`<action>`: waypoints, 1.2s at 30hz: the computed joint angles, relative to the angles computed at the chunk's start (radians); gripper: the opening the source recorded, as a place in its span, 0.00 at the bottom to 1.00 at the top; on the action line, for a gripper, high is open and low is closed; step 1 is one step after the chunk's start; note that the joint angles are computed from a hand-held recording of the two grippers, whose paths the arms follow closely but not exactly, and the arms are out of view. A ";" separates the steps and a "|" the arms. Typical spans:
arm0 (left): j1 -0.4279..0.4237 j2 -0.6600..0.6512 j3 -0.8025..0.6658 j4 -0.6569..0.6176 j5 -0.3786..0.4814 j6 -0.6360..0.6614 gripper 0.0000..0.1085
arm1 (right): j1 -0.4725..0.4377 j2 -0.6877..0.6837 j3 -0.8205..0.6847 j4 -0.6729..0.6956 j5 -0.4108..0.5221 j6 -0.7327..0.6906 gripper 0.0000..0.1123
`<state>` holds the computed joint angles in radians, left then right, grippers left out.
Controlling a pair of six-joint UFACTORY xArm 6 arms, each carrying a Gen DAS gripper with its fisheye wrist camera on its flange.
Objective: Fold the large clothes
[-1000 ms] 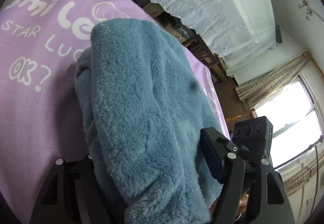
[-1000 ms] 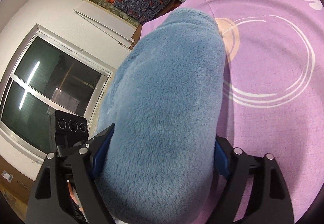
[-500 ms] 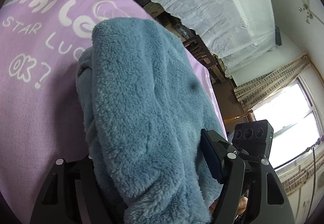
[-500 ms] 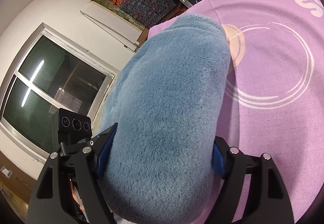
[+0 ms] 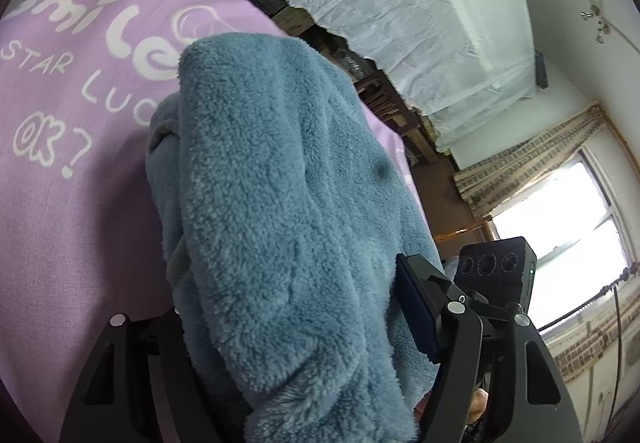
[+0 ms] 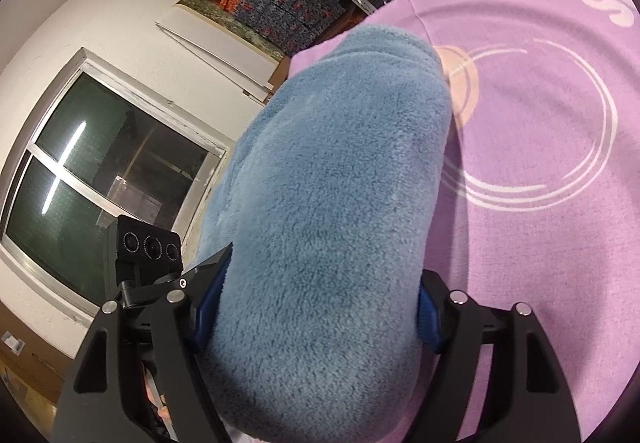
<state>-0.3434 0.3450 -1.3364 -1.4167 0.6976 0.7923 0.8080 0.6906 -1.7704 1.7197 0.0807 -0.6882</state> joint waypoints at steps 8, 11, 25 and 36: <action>-0.013 -0.058 0.041 -0.068 -0.009 0.086 0.67 | 0.014 -0.056 0.015 0.169 -0.043 -0.221 0.64; -0.014 -0.084 0.062 -0.093 -0.005 0.113 0.67 | 0.013 -0.078 0.024 0.267 -0.039 -0.327 0.64; -0.042 -0.216 0.140 -0.087 -0.044 0.146 0.67 | 0.010 -0.188 0.078 0.561 -0.017 -0.647 0.64; -0.120 -0.258 0.125 -0.094 -0.054 0.156 0.67 | -0.023 -0.378 0.206 1.120 -0.062 -1.251 0.64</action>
<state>-0.4636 0.0868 -1.2115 -1.5103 0.6437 0.9486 0.7848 0.3129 -1.5647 2.8398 0.0187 -1.9393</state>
